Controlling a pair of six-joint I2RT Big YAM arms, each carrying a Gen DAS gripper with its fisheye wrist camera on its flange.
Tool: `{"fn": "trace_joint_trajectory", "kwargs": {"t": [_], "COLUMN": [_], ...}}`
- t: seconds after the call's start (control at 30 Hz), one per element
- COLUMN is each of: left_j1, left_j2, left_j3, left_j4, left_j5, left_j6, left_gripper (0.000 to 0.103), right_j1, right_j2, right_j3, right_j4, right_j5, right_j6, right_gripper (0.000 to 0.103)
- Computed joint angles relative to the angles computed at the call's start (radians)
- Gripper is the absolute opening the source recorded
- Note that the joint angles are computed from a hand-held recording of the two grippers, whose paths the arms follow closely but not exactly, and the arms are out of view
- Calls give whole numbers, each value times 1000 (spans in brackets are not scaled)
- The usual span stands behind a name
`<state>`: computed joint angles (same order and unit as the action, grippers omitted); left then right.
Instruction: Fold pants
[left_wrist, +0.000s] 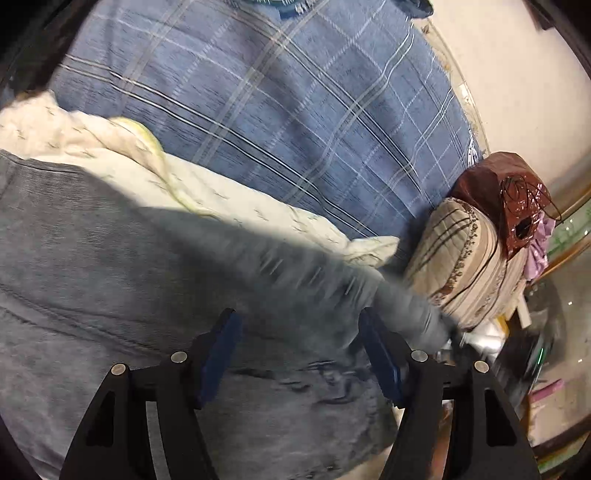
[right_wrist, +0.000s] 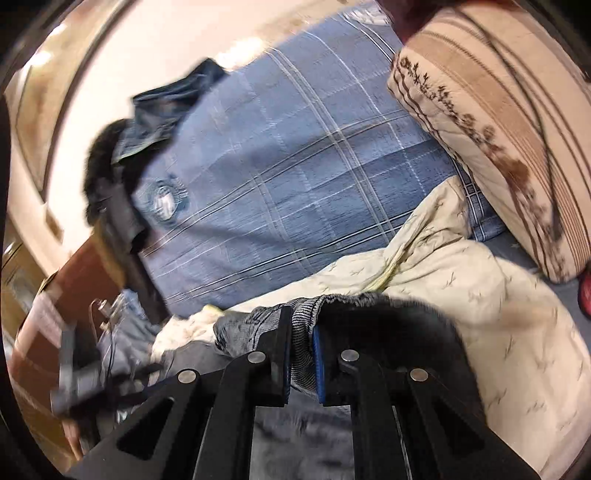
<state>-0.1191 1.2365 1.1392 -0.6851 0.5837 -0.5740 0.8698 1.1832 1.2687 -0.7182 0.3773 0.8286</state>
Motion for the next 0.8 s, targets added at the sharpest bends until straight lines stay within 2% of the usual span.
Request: {"fn": "trace_joint_trajectory", "kwargs": {"t": [0.03,0.1,0.2,0.23,0.3,0.4,0.5,0.67,0.73,0.8], "left_j1": [-4,-8,-30,-36,-48,-60,-75,-98,-99,-97], "left_j2": [36,83,146,153,164,178,209,247,281,309], "left_j3": [40,87,156,153,156,158,190,217,249,280], "left_j4": [-21,-30,-102,-94,-111,-96,-152,-162,-191,-249], "left_j5": [3,5,-55,-48,-66,-87,-115,-179,-237,-289], "left_j6": [-20,-66,-91,-108,-122,-213,-247,-291,-305,-292], "left_gripper": [67,67,67,67,67,67,67,67,59,1], "right_j1": [13,14,13,11,-11,-24,-32,-66,-68,-75], "right_j2": [-2,-11,-36,-29,-43,-40,-38,-66,-70,-70], "right_j3": [-5,-16,-38,-39,-60,-62,-62,-107,-113,-115], "right_j4": [-10,-12,-25,-27,-10,-29,-53,-19,-12,-21], "right_j5": [-1,-58,-25,-19,-58,-102,-107,-191,-207,-224], "right_j6": [27,49,19,27,63,80,106,160,159,157], "right_gripper": [9,9,9,9,9,9,9,9,9,9]}}
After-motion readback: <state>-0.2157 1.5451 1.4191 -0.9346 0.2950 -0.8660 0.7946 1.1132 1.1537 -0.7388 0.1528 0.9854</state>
